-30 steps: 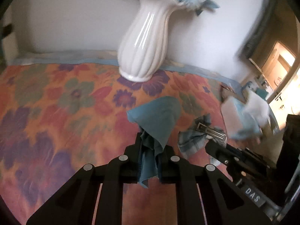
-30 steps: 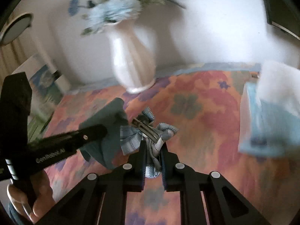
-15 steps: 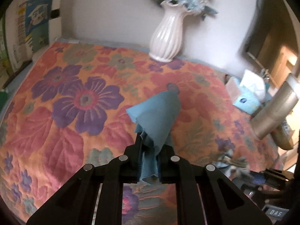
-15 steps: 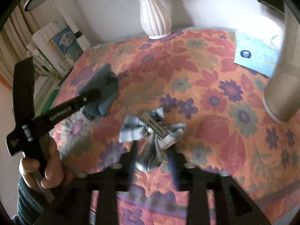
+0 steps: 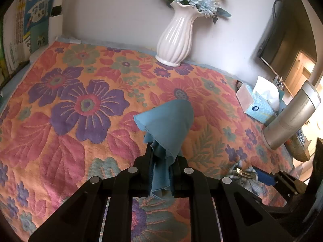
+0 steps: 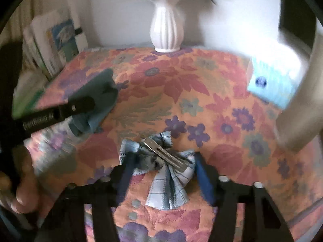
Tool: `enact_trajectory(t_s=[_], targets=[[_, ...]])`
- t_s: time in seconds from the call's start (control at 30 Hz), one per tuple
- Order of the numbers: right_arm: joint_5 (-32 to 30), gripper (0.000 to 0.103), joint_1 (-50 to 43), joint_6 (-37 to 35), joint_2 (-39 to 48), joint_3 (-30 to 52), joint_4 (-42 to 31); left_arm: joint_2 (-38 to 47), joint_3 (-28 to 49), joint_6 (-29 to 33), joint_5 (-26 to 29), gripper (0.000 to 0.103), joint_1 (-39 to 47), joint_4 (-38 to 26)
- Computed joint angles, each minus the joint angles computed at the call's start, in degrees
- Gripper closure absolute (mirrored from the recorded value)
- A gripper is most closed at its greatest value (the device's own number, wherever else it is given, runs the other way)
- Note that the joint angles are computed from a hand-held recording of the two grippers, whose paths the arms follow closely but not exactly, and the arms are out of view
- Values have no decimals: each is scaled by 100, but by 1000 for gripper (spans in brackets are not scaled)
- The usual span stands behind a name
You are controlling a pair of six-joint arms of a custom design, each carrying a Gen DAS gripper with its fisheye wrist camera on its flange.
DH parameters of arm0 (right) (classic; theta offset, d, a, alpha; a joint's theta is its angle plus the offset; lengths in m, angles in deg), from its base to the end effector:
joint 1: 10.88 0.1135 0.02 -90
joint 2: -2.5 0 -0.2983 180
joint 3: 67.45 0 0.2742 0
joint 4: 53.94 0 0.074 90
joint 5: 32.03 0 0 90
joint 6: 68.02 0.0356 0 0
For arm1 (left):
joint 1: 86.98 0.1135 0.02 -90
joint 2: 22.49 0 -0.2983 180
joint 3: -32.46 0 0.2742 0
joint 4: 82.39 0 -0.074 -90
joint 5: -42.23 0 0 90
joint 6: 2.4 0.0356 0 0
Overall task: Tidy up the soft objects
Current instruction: 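Lift the teal cloth with the left tool while the right tool lifts the scrunchie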
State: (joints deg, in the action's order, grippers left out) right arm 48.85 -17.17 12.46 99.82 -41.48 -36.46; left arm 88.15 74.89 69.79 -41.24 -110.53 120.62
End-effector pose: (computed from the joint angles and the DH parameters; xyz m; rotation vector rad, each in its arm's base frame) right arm 0.2094 -0.0174 0.0614 -0.1352 2.4922 0.0852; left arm 0.2771 -0.1252 0.0604 0.1769 2.3998 -0.4785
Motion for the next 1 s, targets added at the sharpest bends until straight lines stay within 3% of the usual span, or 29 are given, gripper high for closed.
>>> enact_trajectory(t_s=[0.07,0.2,0.4,0.57,0.7,0.83,0.87,0.93,0.97,1.0], targets=[[-209,76,-58,-99,-148,-84,-36,-32,-33,8,-62,93,-37,24],[-1073,84,-787,-401,-716,-126,-632,-266,-135,-61,-349,93,-227,7],[-1936,84,-1951,-857,-1833,-50,-1845,-938,-343,-219,-79,93,-668,-116],[-2969,84,-3520,-1719,-2687,275,-3271,-1610,-378,-351,-271,93,-1300,-452],[-3729,84,-4781,-2527,-2747,764,-4270,-2014,-285,-358,-618,93,-2002,-724],[-4032,84,-5584,-3112,-2347,1193,-4711,-2218,10,-78,-1259,92,-2658,-1300],[-4076,84,-5749,-3298,-2172,1304,-4841,-2261,55,-10,-1407,87,-2713,-1471],[-4153,84,-6057,-3718,-1820,1492,-5107,-2323,45,25,-1319,40,-2548,-1773],[-4164,84,-6166,-3845,-1657,1545,-5144,-2294,20,-33,-1321,1,-2404,-1946],[-4161,84,-6244,-3931,-1483,1601,-5159,-2216,-77,-180,-1436,2,-2288,-1916]])
